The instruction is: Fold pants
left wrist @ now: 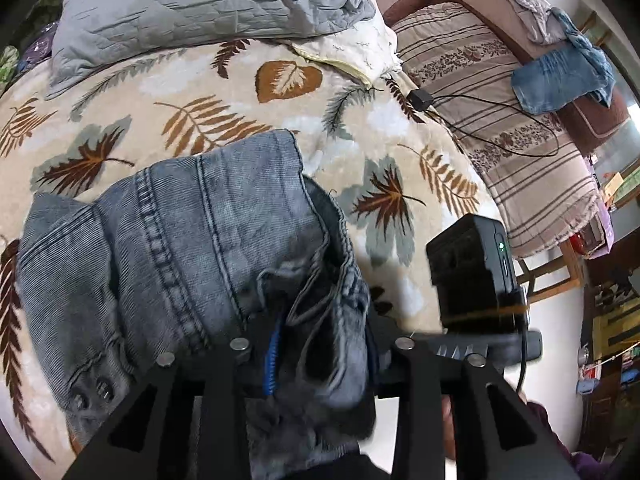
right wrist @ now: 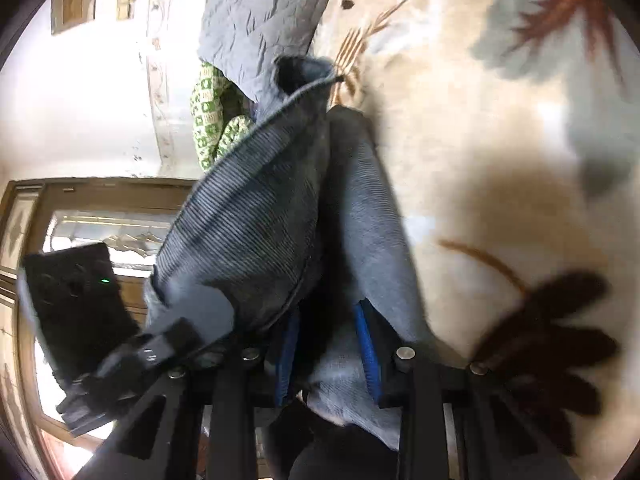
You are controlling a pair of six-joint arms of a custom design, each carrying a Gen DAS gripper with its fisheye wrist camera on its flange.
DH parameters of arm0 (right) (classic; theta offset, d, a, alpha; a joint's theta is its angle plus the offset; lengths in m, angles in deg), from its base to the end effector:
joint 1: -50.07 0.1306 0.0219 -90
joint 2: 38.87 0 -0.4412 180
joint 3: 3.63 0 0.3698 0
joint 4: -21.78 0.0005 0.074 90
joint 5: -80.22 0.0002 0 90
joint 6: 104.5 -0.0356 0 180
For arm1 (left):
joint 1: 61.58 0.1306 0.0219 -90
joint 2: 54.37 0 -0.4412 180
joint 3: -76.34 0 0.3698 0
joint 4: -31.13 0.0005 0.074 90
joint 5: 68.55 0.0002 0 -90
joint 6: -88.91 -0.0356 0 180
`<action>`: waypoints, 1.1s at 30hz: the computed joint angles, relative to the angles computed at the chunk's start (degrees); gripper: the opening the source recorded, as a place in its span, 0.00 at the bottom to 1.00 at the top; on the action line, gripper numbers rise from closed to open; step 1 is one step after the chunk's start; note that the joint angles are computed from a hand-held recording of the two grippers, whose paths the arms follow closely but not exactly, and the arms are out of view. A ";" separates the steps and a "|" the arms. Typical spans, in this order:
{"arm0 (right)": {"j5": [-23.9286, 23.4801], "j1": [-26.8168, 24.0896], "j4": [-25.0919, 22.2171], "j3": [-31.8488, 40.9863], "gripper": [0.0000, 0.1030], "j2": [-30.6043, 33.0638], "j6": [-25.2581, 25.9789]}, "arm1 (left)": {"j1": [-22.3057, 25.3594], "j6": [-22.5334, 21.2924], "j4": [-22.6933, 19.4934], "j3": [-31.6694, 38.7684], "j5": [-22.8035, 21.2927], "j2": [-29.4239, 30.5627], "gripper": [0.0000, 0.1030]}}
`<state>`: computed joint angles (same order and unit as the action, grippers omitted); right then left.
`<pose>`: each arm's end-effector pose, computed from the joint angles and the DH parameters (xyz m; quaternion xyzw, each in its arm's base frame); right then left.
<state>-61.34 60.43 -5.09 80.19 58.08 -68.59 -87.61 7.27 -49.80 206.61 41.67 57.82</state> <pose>0.4957 0.1185 0.4226 0.1334 0.8258 0.5364 0.1117 0.5236 -0.2699 0.5582 0.1877 0.9393 -0.2313 0.1703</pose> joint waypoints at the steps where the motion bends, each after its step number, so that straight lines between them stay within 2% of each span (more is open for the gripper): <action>1: 0.85 -0.26 -0.10 -0.14 0.32 -0.39 0.20 | 0.43 -0.57 0.19 -0.47 0.20 -1.16 0.39; 3: 2.91 -2.27 -0.10 -0.82 0.32 -1.72 -0.43 | 1.40 -1.40 2.18 -2.24 -0.15 -3.63 0.49; 5: 5.97 -3.91 -2.36 -0.25 0.33 -3.07 0.64 | 2.53 -2.05 5.53 -4.78 -1.19 -6.61 0.61; 8: 6.67 -6.04 -2.36 1.05 0.33 -5.06 0.21 | 4.04 -2.53 7.57 -6.87 -4.73 -8.91 0.61; 9: 7.11 -5.89 -2.54 2.35 0.33 -4.84 0.46 | 4.44 -3.10 8.07 -8.01 -7.13 -9.59 0.61; 11: 7.87 -5.34 -6.45 5.49 0.33 -4.70 3.61 | 4.60 -3.99 8.60 -10.17 -13.75 -10.34 0.61; 13: 10.56 -3.13 -11.24 10.05 0.33 -3.12 7.15 | 5.24 -3.65 7.61 -12.05 -19.45 -10.52 0.61; 14: 11.48 -2.46 -12.99 11.49 0.33 -2.45 8.93 | 5.54 -3.08 7.21 -12.55 -20.05 -10.34 0.61; 16: 12.65 -1.19 -17.36 13.94 0.33 -1.70 12.59 | 6.20 -1.98 6.94 -14.12 -19.76 -10.42 0.61; 20: 16.24 2.54 -21.36 20.61 0.33 2.60 14.12 | 6.17 -2.27 7.25 -17.40 -19.00 -11.05 0.61; 23: 22.62 4.83 -27.03 26.30 0.34 6.11 17.93 | 5.75 -2.02 8.07 -19.68 -19.04 -11.53 0.61; 26: 26.81 6.56 -34.01 30.15 0.36 8.90 21.77 | 5.01 -2.36 8.98 -21.57 -19.96 -12.19 0.62; 30: 30.85 8.02 -39.79 29.18 0.37 8.87 27.34 | 5.35 -2.59 9.76 -23.61 -18.17 -13.23 0.62; 33: 32.16 8.76 -41.22 26.20 0.37 7.13 30.43 | 5.31 -2.02 10.22 -24.82 -17.45 -13.88 0.62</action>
